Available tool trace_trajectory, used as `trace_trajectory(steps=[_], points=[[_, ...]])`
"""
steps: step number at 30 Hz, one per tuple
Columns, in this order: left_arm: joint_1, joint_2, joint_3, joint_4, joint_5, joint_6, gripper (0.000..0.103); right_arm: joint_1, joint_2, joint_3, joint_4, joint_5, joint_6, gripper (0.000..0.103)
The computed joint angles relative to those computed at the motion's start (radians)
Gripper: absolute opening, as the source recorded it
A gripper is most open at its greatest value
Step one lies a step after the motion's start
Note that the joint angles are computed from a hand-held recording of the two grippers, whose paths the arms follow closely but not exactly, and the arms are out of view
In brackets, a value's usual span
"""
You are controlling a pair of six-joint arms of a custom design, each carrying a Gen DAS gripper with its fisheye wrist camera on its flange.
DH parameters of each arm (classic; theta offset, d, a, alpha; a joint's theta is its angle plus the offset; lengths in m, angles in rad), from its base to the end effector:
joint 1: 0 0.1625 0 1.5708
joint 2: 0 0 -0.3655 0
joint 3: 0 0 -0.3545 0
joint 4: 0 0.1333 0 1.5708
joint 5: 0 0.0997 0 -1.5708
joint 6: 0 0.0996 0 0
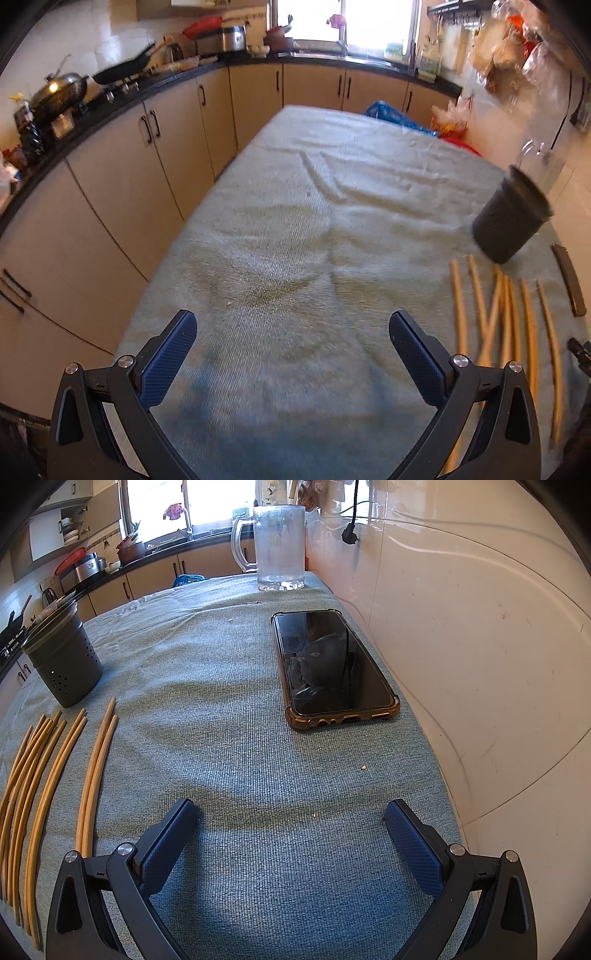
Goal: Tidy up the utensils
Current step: 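Move both open grippers toward the loose wooden chopsticks on the towel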
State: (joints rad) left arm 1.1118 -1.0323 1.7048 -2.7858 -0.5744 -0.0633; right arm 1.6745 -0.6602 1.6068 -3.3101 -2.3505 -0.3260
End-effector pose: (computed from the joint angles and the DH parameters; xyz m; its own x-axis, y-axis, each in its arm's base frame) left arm -0.0617 -0.6144 0.2606 -0.7018 -0.1961 -0.6849 0.3357 0.7569 -0.5607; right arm 0.1267 -0.6065 0.1203 -0.6959 0.1785 0.6956 -0.3119 0.7973 -0.5167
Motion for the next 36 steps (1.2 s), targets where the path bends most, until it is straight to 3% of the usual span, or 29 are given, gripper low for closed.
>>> trace_trajectory(steps=[7, 11, 18, 28, 36], points=[[-0.118, -0.025, 0.1, -0.111, 0.143, 0.078, 0.103, 0.0, 0.0, 0.001, 0.001, 0.0, 0.006, 0.103], [-0.162, -0.04, 0.139, -0.135, 0.162, 0.091, 0.103, 0.007, -0.012, -0.008, 0.075, -0.023, 0.065, 0.103], [-0.214, -0.056, 0.189, -0.196, 0.189, 0.15, 0.103, 0.019, -0.014, 0.022, 0.045, -0.045, 0.087, 0.103], [-0.236, -0.08, 0.223, -0.179, 0.179, 0.139, 0.103, 0.094, -0.052, 0.149, -0.184, -0.054, 0.087, 0.102], [-0.24, -0.1, 0.245, -0.184, 0.171, 0.121, 0.103, 0.187, -0.045, 0.191, -0.382, -0.044, 0.014, 0.102]])
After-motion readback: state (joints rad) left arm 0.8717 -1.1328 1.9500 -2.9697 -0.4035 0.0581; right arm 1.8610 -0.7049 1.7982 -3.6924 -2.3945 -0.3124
